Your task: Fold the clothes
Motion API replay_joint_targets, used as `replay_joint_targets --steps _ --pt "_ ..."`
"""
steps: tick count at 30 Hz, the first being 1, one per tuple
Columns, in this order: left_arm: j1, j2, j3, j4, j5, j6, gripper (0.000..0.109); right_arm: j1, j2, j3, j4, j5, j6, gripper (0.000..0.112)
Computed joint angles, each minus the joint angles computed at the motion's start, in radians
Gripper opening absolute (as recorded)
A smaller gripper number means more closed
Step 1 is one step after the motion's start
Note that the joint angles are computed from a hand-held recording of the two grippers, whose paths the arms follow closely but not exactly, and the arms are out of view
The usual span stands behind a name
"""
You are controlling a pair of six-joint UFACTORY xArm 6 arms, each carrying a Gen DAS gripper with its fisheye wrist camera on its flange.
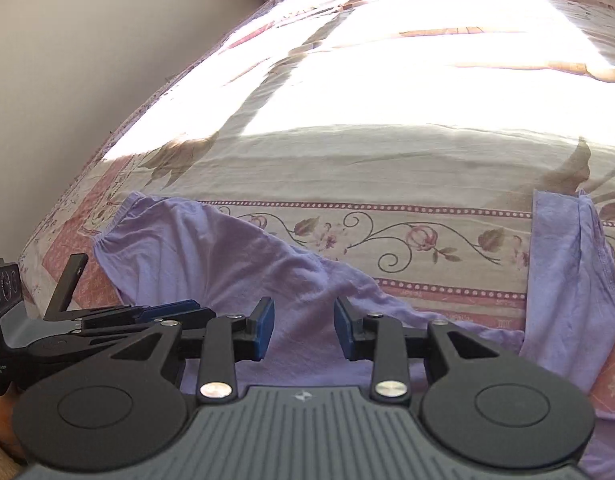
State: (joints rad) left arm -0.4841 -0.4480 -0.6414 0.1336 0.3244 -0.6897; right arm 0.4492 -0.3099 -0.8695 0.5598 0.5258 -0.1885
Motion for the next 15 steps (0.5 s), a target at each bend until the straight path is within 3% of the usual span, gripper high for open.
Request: replay_joint_targets --steps 6,10,12,14,15 --pt "-0.001 0.062 -0.071 -0.281 -0.011 0.252 0.026 -0.025 0.085 -0.039 0.043 -0.016 -0.063 0.036" --pt "-0.015 0.126 -0.139 -0.529 0.016 0.492 0.026 -0.021 0.116 -0.056 0.082 -0.025 -0.115 0.034" --pt "-0.02 0.147 -0.148 -0.583 0.017 0.529 0.026 -0.02 0.122 -0.058 0.099 -0.027 -0.149 0.024" --pt "-0.023 0.16 -0.146 -0.629 0.022 0.557 0.026 -0.021 0.123 -0.056 0.114 -0.028 -0.171 0.006" --pt "-0.026 0.161 -0.141 -0.654 0.015 0.574 0.026 -0.022 0.118 -0.052 0.132 -0.031 -0.187 0.004"
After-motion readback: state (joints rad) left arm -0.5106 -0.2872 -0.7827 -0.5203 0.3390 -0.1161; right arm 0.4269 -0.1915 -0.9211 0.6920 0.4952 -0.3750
